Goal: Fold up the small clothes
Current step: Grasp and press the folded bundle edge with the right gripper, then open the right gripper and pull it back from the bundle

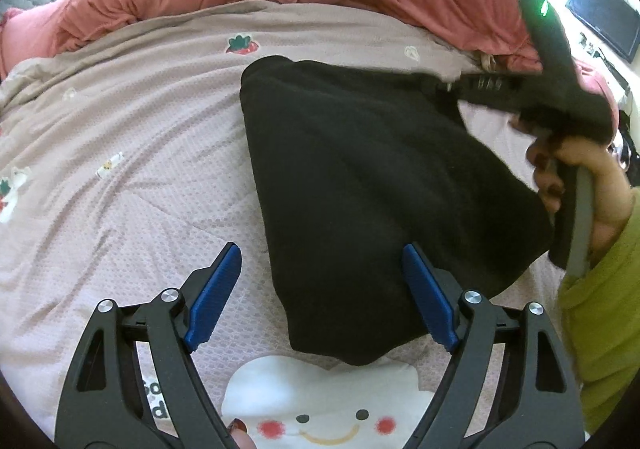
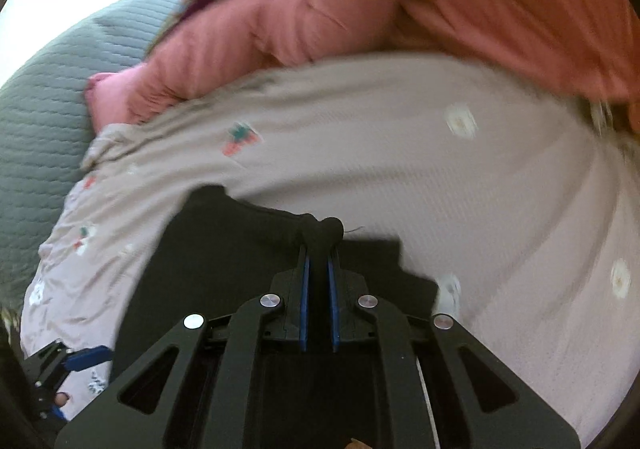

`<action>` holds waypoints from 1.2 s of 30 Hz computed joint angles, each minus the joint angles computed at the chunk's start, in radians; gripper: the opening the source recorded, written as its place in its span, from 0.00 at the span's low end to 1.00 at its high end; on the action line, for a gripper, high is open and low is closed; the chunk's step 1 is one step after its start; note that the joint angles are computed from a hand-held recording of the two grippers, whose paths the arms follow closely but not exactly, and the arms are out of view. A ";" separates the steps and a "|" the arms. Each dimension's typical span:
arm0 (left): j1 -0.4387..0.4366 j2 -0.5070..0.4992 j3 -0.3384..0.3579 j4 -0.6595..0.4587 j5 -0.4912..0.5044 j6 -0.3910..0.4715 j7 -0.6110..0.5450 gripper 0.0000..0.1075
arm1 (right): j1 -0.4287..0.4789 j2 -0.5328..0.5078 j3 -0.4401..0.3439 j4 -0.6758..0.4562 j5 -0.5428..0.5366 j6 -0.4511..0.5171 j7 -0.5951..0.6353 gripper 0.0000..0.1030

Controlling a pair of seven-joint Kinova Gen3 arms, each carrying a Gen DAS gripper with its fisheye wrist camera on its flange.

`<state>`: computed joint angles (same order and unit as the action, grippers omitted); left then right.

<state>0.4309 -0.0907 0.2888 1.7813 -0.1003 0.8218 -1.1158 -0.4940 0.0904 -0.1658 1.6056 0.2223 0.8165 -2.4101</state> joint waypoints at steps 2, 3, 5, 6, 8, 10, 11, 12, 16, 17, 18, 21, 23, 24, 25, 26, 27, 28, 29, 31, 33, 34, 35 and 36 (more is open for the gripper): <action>-0.001 -0.002 -0.009 0.006 0.021 -0.006 -0.022 0.71 | 0.014 -0.013 0.003 0.036 -0.035 -0.025 -0.016 0.07; -0.002 -0.001 -0.010 0.007 0.024 -0.006 -0.024 0.71 | 0.016 -0.027 0.000 0.054 -0.031 -0.040 -0.026 0.07; -0.005 -0.005 -0.015 0.011 0.038 -0.010 -0.036 0.71 | -0.003 -0.052 -0.011 0.061 0.026 -0.024 -0.077 0.07; -0.006 -0.006 -0.013 0.012 0.036 -0.010 -0.036 0.71 | -0.013 -0.061 -0.022 0.058 0.062 -0.009 -0.099 0.07; -0.008 -0.007 -0.013 0.014 0.040 -0.012 -0.040 0.71 | -0.019 -0.079 -0.036 0.058 0.103 0.004 -0.122 0.07; -0.010 -0.009 -0.019 0.019 0.060 -0.015 -0.054 0.71 | -0.014 -0.089 -0.044 0.063 0.113 0.010 -0.132 0.07; -0.011 -0.008 -0.020 0.020 0.067 -0.015 -0.060 0.71 | -0.013 -0.078 -0.048 0.056 0.118 0.031 -0.127 0.07; -0.012 -0.007 -0.019 0.019 0.068 -0.015 -0.060 0.72 | -0.014 -0.059 -0.050 0.044 0.118 0.059 -0.120 0.07; -0.016 -0.007 -0.026 0.022 0.091 -0.017 -0.077 0.72 | -0.038 -0.030 -0.050 0.048 0.148 0.095 -0.161 0.15; -0.018 -0.009 -0.023 0.021 0.086 -0.014 -0.074 0.72 | -0.058 -0.039 -0.046 0.048 0.176 0.111 -0.192 0.28; -0.019 -0.012 -0.023 0.022 0.086 -0.012 -0.074 0.72 | -0.074 -0.048 -0.054 0.045 0.215 0.138 -0.228 0.36; -0.023 -0.027 -0.029 0.029 0.105 -0.012 -0.082 0.72 | -0.105 -0.105 -0.090 0.066 0.296 0.171 -0.301 0.45; -0.027 -0.048 -0.028 0.038 0.109 -0.013 -0.085 0.72 | -0.123 -0.141 -0.135 0.083 0.357 0.195 -0.361 0.66; -0.029 -0.061 -0.028 0.044 0.113 -0.016 -0.088 0.72 | -0.130 -0.160 -0.157 0.090 0.378 0.206 -0.381 0.68; -0.030 -0.075 -0.030 0.050 0.121 -0.018 -0.094 0.72 | -0.142 -0.180 -0.190 0.096 0.406 0.233 -0.414 0.74; -0.034 -0.084 -0.030 0.054 0.126 -0.019 -0.097 0.75 | -0.147 -0.194 -0.214 0.100 0.424 0.253 -0.437 0.81; -0.038 -0.095 -0.026 0.058 0.123 -0.018 -0.094 0.76 | -0.153 -0.210 -0.243 0.107 0.448 0.271 -0.470 0.83; -0.045 -0.113 -0.010 0.063 0.103 -0.015 -0.077 0.79 | -0.157 -0.224 -0.267 0.112 0.465 0.283 -0.493 0.88; -0.051 -0.122 0.000 0.064 0.091 -0.013 -0.070 0.82 | -0.163 -0.236 -0.296 0.114 0.483 0.304 -0.518 0.90; -0.062 -0.156 0.023 0.072 0.063 -0.002 -0.047 0.87 | -0.175 -0.239 -0.351 0.104 0.517 0.356 -0.559 0.93; -0.070 -0.188 0.033 0.079 0.053 0.005 -0.039 0.87 | -0.199 -0.234 -0.406 0.089 0.563 0.428 -0.603 0.95; -0.073 -0.204 0.035 0.084 0.053 0.008 -0.039 0.87 | -0.213 -0.228 -0.427 0.083 0.586 0.458 -0.630 0.95; -0.077 -0.215 0.034 0.088 0.055 0.009 -0.043 0.87 | -0.229 -0.227 -0.438 0.080 0.598 0.482 -0.652 0.95; -0.082 -0.232 0.038 0.093 0.054 0.014 -0.042 0.87 | -0.244 -0.227 -0.443 0.079 0.602 0.495 -0.671 0.95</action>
<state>0.3484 -0.3226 0.3268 1.8739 -0.0466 0.8361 -1.1578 -0.7383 -0.1365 -0.6087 1.6846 0.8246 1.3112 -3.0813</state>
